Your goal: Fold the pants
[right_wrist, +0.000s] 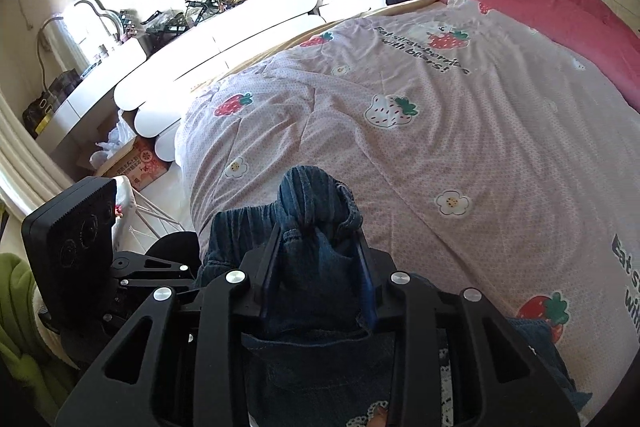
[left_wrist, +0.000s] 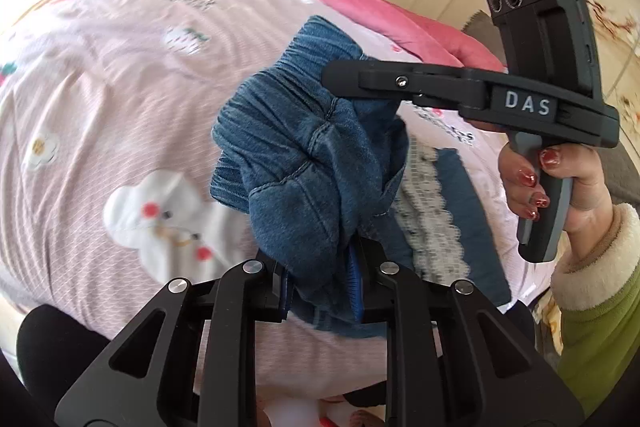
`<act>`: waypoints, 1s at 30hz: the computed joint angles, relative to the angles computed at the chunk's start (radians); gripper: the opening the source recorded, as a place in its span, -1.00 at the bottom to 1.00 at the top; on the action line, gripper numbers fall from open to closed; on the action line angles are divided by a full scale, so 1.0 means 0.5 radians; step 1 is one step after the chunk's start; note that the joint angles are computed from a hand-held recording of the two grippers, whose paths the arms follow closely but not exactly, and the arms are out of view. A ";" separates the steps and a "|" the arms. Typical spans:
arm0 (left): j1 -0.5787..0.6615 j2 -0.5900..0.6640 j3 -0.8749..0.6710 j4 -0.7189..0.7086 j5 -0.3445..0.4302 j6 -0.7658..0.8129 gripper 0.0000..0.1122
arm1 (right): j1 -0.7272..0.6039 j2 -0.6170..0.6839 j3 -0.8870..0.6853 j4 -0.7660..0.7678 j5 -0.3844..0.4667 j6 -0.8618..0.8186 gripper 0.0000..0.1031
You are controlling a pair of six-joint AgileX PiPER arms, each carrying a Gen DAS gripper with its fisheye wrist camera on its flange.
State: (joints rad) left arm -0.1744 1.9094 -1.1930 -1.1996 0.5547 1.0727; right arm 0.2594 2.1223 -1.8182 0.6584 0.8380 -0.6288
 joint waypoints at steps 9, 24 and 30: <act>-0.351 0.025 -0.179 0.379 -0.114 -0.387 -0.75 | -0.280 -0.428 0.687 0.328 -0.183 -0.447 -0.41; -0.746 0.173 -0.437 1.130 -0.165 -1.038 -0.72 | -0.886 -0.698 1.425 0.932 -0.080 -1.183 -0.39; -0.850 0.169 -0.439 1.181 -0.177 -1.083 -0.28 | -1.054 -0.755 1.542 0.978 -0.045 -1.238 -0.21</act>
State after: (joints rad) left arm -0.5993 1.9941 -1.4123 -0.6092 0.4662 0.5311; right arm -0.2677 1.7448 -1.0470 1.1476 0.8155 -1.2478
